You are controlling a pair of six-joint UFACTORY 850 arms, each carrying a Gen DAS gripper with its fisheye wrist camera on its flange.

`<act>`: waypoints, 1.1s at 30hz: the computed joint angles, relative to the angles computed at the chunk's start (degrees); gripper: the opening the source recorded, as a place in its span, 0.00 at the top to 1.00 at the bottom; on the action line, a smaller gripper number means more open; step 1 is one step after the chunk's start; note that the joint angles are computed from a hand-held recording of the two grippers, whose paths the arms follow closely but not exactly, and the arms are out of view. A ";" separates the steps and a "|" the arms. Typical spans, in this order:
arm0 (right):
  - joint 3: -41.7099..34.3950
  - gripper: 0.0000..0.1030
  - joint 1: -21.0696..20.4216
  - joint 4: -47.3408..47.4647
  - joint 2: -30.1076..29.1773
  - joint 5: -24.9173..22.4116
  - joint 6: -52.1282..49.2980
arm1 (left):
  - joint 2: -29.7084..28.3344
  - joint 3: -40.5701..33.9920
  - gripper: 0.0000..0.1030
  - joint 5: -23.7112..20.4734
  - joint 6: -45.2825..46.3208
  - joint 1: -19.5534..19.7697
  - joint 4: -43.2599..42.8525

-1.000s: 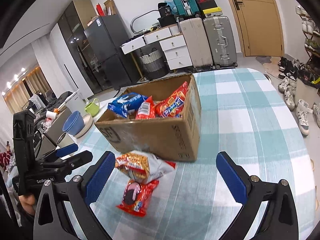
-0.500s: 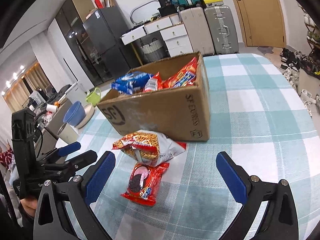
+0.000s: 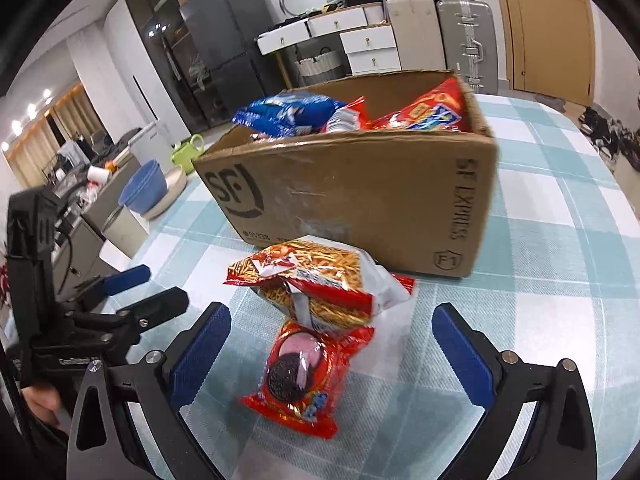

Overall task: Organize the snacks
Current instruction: 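Withdraw both grippers toward the noodle bag and red Oreo packet, then grasp the noodle snack bag with the right gripper while the left gripper grasps the red Oreo packet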

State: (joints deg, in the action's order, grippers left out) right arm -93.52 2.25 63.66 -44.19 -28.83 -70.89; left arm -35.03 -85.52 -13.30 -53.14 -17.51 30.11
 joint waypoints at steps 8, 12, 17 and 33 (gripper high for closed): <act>-4.84 0.01 2.54 -9.53 -3.04 3.03 8.90 | 0.11 0.60 0.01 -0.52 -0.49 0.97 0.02; -5.37 0.01 2.55 -6.71 -3.49 2.48 7.13 | -0.74 -0.27 0.01 -1.24 2.93 1.14 -3.09; -4.96 0.24 1.76 -3.39 -3.35 1.14 4.68 | -1.74 -1.38 0.01 -1.57 7.27 0.82 -6.26; 3.40 0.39 -3.90 18.03 2.31 -8.02 -18.81 | -3.56 -4.30 0.01 -3.44 13.98 -0.92 -13.35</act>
